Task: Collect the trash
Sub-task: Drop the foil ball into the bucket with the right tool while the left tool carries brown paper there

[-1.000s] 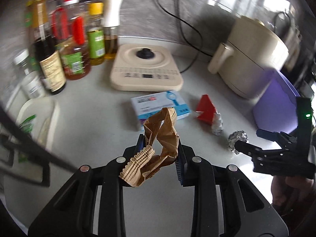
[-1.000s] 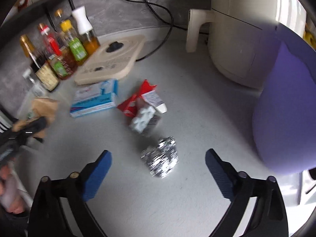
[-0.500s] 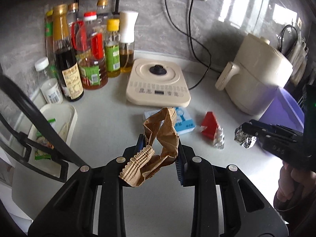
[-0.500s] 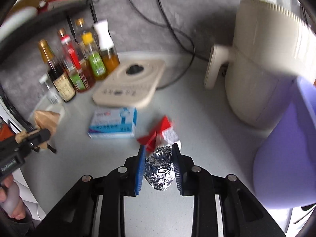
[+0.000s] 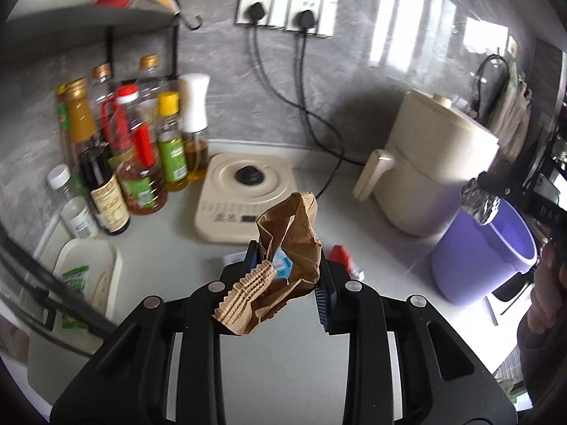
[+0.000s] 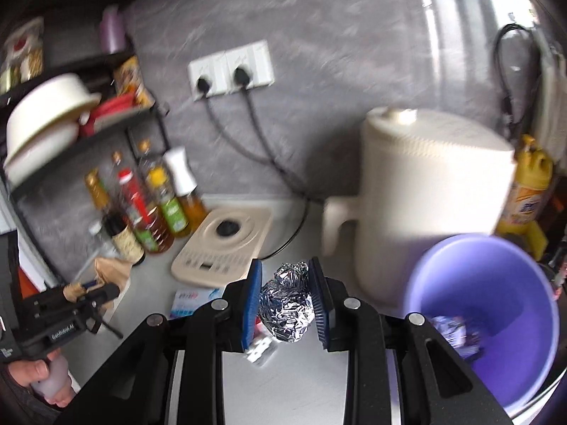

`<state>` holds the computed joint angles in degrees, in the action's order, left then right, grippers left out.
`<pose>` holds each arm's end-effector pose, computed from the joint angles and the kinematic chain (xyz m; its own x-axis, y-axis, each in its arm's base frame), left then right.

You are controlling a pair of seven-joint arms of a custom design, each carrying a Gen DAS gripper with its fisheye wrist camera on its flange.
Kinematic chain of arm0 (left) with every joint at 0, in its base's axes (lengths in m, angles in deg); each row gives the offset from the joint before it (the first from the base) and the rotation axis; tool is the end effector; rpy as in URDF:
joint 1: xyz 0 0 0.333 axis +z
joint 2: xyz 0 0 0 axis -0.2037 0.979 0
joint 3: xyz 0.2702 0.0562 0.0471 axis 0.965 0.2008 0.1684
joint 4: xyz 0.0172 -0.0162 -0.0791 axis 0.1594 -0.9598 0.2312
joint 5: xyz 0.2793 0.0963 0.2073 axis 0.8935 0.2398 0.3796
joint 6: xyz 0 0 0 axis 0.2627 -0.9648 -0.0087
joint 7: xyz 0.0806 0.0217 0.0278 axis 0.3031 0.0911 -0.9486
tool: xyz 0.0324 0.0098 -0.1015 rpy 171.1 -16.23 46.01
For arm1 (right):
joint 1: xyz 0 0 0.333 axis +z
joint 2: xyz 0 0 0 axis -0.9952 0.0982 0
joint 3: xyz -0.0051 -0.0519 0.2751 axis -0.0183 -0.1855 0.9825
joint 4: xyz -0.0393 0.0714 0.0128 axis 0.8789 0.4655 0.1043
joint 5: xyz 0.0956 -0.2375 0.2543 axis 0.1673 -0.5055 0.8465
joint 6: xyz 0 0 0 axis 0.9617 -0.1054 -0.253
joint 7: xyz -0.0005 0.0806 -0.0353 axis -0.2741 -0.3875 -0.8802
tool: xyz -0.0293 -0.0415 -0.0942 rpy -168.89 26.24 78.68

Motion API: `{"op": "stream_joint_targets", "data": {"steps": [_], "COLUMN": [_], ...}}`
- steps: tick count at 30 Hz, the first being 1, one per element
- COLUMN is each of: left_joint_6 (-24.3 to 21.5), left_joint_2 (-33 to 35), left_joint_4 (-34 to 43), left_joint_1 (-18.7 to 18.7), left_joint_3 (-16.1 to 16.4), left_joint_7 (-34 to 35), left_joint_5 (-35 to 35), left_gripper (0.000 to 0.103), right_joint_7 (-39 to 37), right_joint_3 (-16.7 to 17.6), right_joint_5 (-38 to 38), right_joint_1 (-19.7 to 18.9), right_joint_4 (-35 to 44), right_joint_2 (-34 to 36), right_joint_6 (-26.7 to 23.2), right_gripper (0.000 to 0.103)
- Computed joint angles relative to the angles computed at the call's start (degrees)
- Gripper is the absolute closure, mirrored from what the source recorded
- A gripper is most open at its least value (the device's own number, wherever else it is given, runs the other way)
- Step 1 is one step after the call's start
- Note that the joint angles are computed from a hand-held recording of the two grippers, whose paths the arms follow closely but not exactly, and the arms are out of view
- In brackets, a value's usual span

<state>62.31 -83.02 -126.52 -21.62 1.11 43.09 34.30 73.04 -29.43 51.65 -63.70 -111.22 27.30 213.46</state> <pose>0.5118 -0.2277 0.5310 0.2627 -0.9531 0.1501 -0.5717 -0.2791 -0.7716 0.6018 0.2647 0.5762 0.4259 -0.8943 -0.1372 -0.5633 -0.1435 -0.8137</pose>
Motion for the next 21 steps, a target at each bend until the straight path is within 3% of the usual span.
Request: {"op": "stream_joint_targets", "data": {"steps": [10, 21], "left_joint_6": [4.51, 8.51], "left_joint_2": [8.91, 19.96], "left_joint_4": [9.61, 22.76], "left_joint_1": [-3.10, -8.22], "left_joint_3": [0.86, 3.44], "left_joint_7": [2.62, 11.36], "left_joint_5": [0.84, -4.71], "left_gripper": [0.074, 0.074], "right_joint_7": [12.61, 16.85], "right_joint_3": [-6.30, -5.98], "right_joint_5": [-11.06, -14.50], "right_joint_1": [-1.41, -7.81], "right_joint_4": [-6.63, -12.66], "right_joint_2": [-5.89, -11.22], "right_joint_6": [2.82, 0.90], "right_gripper": [0.075, 0.075]}}
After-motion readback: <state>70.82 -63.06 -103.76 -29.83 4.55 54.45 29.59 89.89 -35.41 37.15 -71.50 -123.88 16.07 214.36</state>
